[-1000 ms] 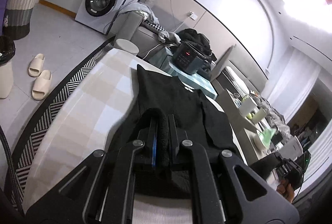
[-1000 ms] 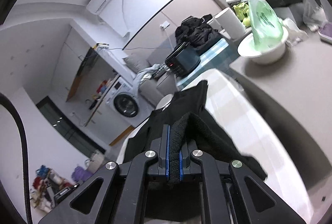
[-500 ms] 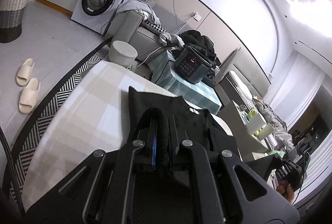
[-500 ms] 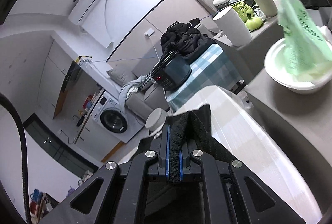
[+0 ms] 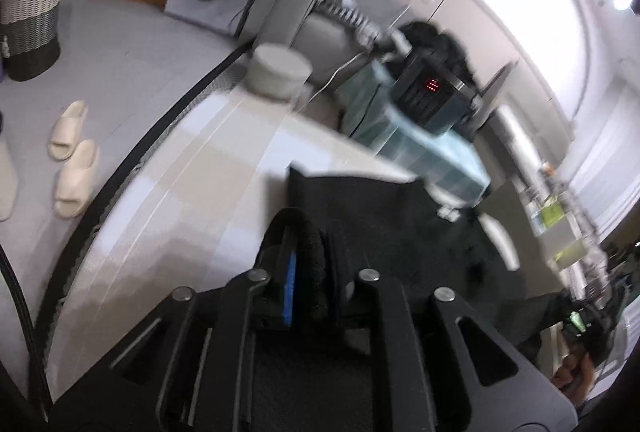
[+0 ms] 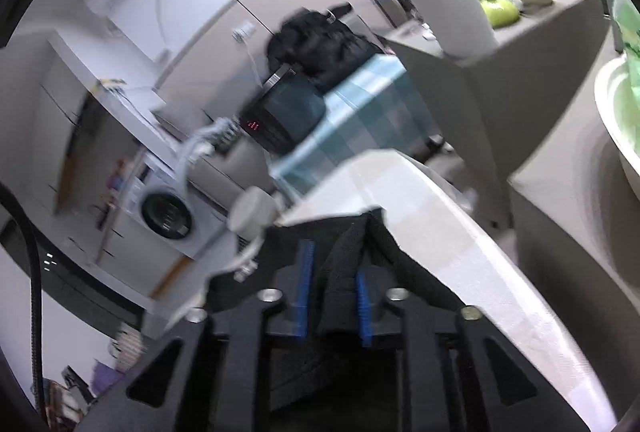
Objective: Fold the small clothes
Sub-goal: 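Fold the hem toward the collar with both grippers and release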
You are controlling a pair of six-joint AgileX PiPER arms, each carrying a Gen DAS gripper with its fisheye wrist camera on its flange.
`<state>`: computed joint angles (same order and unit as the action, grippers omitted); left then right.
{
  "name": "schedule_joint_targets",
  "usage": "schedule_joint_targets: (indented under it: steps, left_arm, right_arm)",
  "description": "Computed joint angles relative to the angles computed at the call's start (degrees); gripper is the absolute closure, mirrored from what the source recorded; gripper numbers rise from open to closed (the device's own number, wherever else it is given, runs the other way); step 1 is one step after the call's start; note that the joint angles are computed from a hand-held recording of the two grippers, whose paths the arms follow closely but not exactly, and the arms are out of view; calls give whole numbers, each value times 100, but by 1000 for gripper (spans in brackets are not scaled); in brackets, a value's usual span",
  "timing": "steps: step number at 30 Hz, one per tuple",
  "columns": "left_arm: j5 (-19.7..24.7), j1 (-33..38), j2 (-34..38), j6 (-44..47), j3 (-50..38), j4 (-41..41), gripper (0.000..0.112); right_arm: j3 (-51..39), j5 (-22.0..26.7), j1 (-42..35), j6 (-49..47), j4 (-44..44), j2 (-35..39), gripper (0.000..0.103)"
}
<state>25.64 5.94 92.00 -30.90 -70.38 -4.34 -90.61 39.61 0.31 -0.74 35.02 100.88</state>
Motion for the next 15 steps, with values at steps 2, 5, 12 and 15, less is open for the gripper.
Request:
schedule_joint_targets:
  steps: [2,5,12,15]
  left_arm:
    - [40,-88,-100,-480,185,457,83]
    - [-124,-225,-655,-1184,874,969,64]
    - [364,-878,-2613,-2533,2666,1592,62]
    - [542,-1205,-3253,-2727,3331,1159,62]
  right_arm:
    - [424,-20,-86,-286,104,-276,60]
    - [1093,190,-258,-739,260,-831,60]
    - [3069,1049,-1069,-1681,642,-2426,48]
    - [3652,1408,-1458,-1933,838,-2785,48]
